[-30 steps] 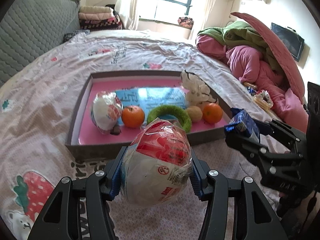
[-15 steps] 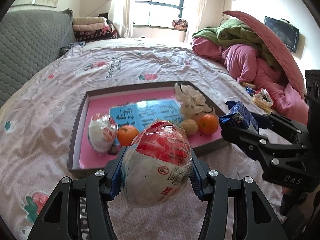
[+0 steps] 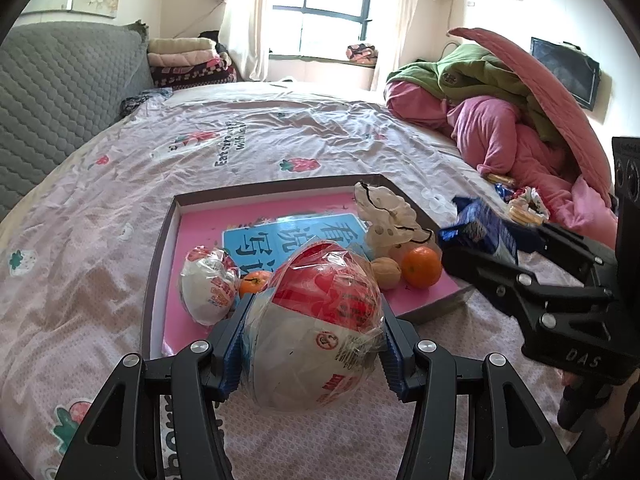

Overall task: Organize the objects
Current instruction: 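Carry the wrapped bun with left tool while right tool carries the blue packet over the tray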

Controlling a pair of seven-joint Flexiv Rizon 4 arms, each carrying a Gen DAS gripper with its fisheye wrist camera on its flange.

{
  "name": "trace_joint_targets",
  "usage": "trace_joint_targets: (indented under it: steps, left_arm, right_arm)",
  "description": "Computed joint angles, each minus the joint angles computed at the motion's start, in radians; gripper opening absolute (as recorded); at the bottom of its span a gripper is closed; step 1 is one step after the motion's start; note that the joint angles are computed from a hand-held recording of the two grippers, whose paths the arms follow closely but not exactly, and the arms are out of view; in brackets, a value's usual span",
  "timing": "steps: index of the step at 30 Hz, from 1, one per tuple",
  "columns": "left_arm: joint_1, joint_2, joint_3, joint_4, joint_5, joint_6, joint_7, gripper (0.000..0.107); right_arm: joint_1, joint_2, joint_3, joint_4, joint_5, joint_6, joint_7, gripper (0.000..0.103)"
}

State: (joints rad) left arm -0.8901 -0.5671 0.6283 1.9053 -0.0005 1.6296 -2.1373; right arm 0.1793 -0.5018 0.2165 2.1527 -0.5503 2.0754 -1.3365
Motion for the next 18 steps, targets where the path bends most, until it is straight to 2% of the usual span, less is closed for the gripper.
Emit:
trace_joint_targets:
  steps: [12,18]
  left_arm:
    - [0.005,-0.005,0.018,-0.006,-0.013,0.015,0.003,0.058]
    - [0.023,-0.007,0.013,-0.007,-0.033,0.026,0.028,0.057]
  right_arm:
    - [0.017,-0.009,-0.023,-0.024,0.034,0.02,-0.015,0.056]
    - [0.072,-0.016,-0.061,-0.044,0.098,0.019,-0.067,0.056]
